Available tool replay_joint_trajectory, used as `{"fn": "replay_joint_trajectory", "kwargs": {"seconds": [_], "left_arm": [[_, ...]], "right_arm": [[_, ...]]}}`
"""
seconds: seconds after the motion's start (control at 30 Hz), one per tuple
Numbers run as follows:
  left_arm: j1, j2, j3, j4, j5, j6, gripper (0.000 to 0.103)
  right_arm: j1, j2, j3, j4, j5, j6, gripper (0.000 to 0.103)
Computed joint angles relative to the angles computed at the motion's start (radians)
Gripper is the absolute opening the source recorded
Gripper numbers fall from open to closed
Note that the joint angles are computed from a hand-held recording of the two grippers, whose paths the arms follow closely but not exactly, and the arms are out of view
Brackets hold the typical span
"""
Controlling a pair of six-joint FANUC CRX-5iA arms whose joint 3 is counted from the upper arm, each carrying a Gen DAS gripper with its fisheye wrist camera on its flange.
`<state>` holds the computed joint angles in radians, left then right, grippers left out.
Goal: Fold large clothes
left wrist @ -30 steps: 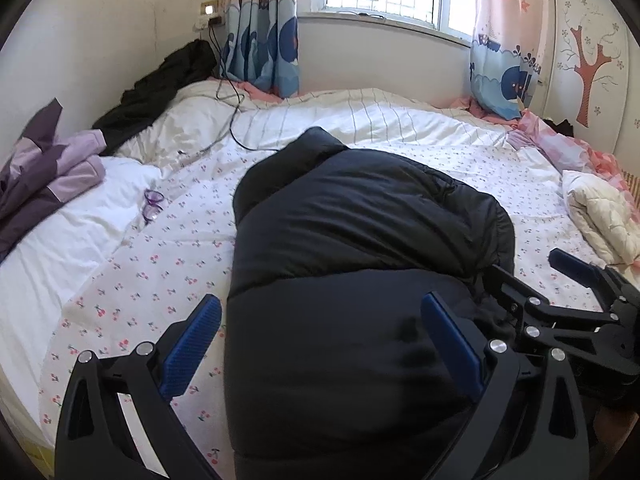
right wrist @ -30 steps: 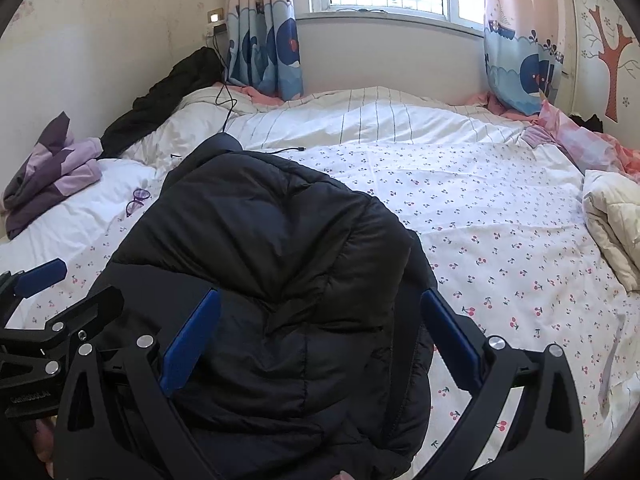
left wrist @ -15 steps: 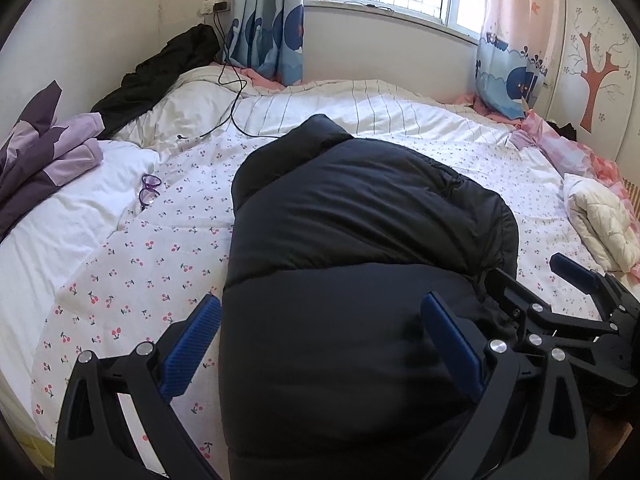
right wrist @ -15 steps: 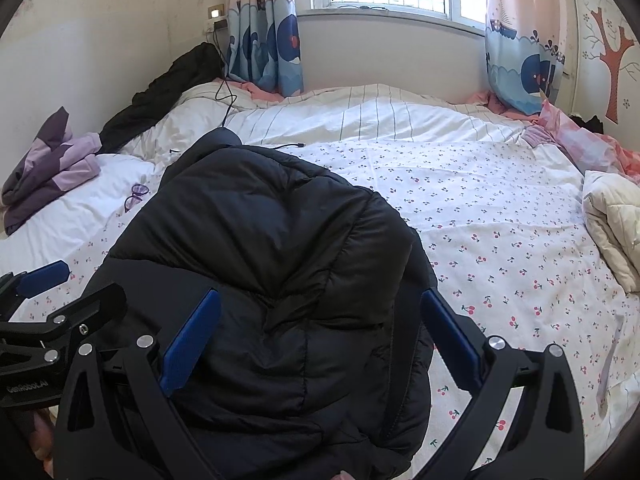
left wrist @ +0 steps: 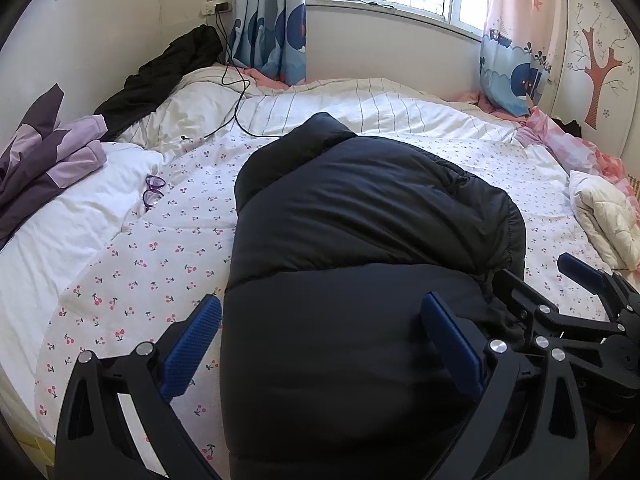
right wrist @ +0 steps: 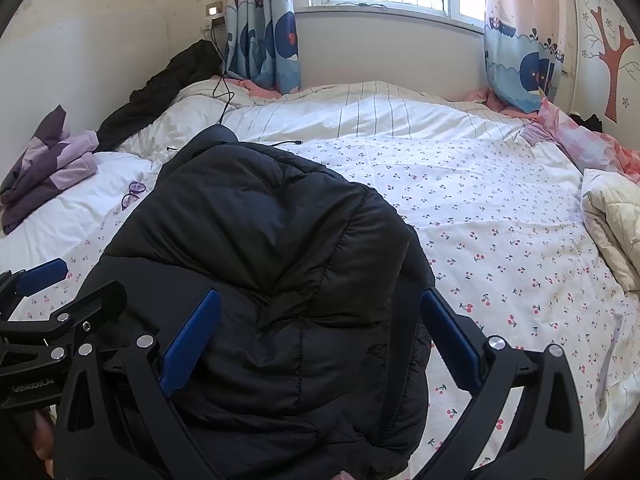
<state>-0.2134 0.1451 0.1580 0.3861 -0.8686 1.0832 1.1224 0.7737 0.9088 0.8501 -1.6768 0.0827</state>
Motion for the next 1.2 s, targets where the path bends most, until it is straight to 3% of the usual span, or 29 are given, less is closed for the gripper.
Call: {"fn": "replay_joint_trajectory", "kwargs": {"seconds": [1.2], "left_arm": [[-0.001, 0.006, 0.005, -0.004, -0.013, 0.005, 0.096]], "right_arm": [[-0.001, -0.03, -0.052, -0.01, 0.017, -0.016, 0.096]]}}
